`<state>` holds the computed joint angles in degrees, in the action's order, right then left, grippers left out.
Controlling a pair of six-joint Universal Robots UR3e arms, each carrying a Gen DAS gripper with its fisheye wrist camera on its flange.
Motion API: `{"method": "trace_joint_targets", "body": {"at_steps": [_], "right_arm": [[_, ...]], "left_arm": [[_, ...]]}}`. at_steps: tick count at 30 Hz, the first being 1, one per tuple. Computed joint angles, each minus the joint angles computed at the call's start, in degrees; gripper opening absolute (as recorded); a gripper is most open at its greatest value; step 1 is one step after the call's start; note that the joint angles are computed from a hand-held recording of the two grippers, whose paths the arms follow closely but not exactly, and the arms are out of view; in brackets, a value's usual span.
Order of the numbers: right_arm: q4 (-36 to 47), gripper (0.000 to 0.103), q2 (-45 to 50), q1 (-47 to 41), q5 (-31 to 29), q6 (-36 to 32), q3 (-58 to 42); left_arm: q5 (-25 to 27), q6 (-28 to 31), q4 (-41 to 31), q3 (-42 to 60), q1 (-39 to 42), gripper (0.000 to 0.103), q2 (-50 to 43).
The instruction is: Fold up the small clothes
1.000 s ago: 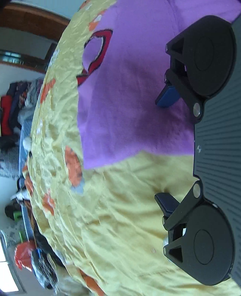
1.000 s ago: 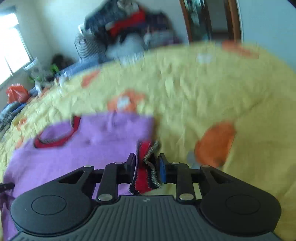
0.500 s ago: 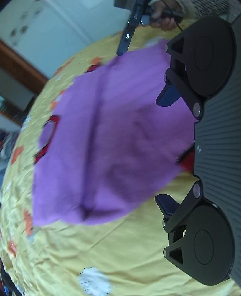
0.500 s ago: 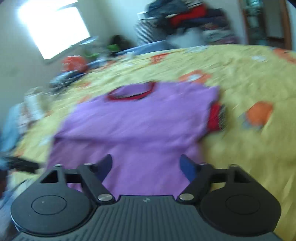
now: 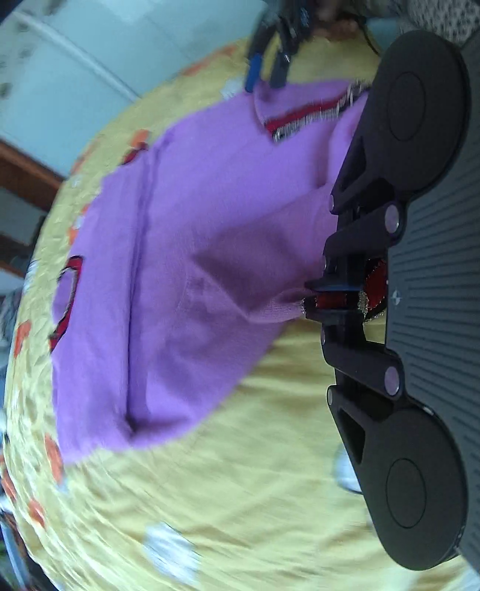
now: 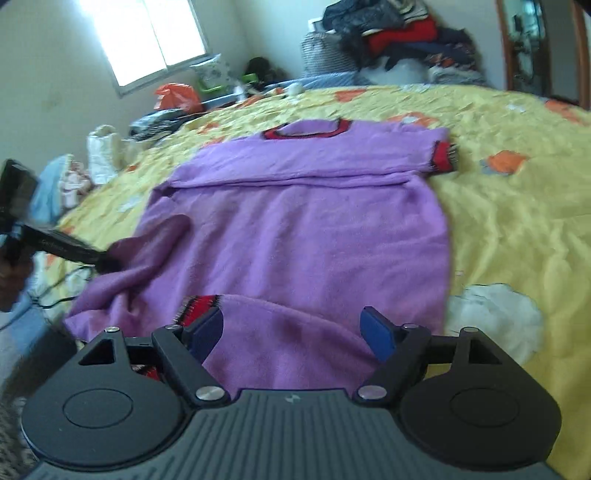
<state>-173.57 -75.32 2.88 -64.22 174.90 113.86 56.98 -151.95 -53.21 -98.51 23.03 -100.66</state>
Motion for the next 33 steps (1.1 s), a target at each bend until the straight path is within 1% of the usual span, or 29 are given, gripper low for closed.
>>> {"method": "trace_joint_targets", "body": {"at_steps": [1,3,5,7,9,10,12,13,14,15,16,17,18,19,21,22,25,27,29,30,31,32,33], "right_arm": [[-0.65,0.081,-1.32,0.5,-1.09,-0.39,1.15],[-1.37,0.082,-3.36,2.73,-4.67,1.44,2.25],[-0.7,0.082,-3.76,4.93,-5.21,2.18,1.48],[1.05,0.082,-1.37,9.33,-9.1,2.72,-2.69],[2.5,0.082,2.62,13.39,-12.05,2.16,-7.97],[4.54,0.081,4.97,15.33,-13.67,1.95,-11.47],[9.52,0.081,9.44,19.26,-18.8,1.6,-18.53],[12.69,0.08,11.63,21.28,-21.98,-0.3,-21.93],[12.54,0.075,13.01,22.86,-24.9,-2.23,-22.93],[10.65,0.039,12.67,23.01,-24.75,-1.71,-21.53],[10.52,0.014,11.45,22.2,-23.04,0.35,-20.24],[9.15,0.011,10.37,21.93,-23.12,0.97,-18.67],[7.19,0.006,9.47,22.15,-24.76,1.15,-17.06],[5.51,0.006,7.8,21.48,-24.6,1.94,-14.82],[3.74,0.006,2.37,18.36,-20.69,4.51,-9.4],[3.89,0.006,-0.62,17.56,-20.75,5.11,-7.29],[7.0,0.006,-12.85,13.52,-18.8,6.42,-0.02],[11.48,0.006,-21.68,11.83,-19.92,7.37,4.42],[19.13,0.006,-30.51,10.41,-21.01,9.86,8.05],[23.33,0.006,-34.12,10.03,-21.64,10.83,9.41],[27.72,0.005,-36.79,10.12,-22.7,11.62,10.38],[31.52,0.005,-38.66,9.81,-22.63,12.28,11.53],[34.33,0.005,-40.42,8.55,-20.93,12.44,13.23]], "left_arm": [[-2.36,0.62,-0.73,-3.6,2.55,0.01,3.86],[-6.78,2.61,-4.54,-10.82,9.1,0.01,12.67],[-10.7,6.72,-11.07,-18.25,17.52,0.01,23.13],[-12.04,11.41,-20.27,-22.78,25.14,0.01,31.83],[-12.61,15.48,-27.1,-26.41,30.99,0.01,37.97],[-12.41,16.68,-29.21,-28.13,33.29,0.01,40.29],[-12.24,17.54,-32.31,-30.09,36.29,0.01,42.06],[-12.87,19.29,-35.23,-30.36,37.78,0.01,42.3],[-13.37,19.87,-35.93,-30.64,38.19,0.01,42.06],[-13.37,19.88,-35.75,-31.24,38.3,0.01,42.7],[-13.07,19.31,-34.91,-31.28,37.73,0.01,42.59],[-12.94,18.48,-34.07,-30.9,36.98,0.01,41.91],[-13.11,17.86,-33.58,-30.46,36.31,0.01,41.23],[-13.25,17.8,-33.88,-29.9,36.09,0.01,40.96],[-13.43,16.67,-34.33,-28.57,35.31,0.01,40.45],[-14.05,17.54,-36.75,-27.65,35.97,0.01,40.7],[-15.19,21.92,-48.7,-23.69,39.74,0.01,42.37],[-15.37,25.1,-57.12,-21.37,42.68,0.01,43.36],[-14.69,27.69,-63.52,-20.49,44.95,0.01,44.47],[-13.88,28.06,-64.75,-20.88,45.55,0.009,45.58],[-12.85,27.4,-64.25,-21.84,45.54,0.008,46.75],[-12.07,26.27,-62.38,-23.23,44.84,0.007,47.1],[-11.34,25.53,-60.72,-24.77,44.23,0.006,47.06]]}}
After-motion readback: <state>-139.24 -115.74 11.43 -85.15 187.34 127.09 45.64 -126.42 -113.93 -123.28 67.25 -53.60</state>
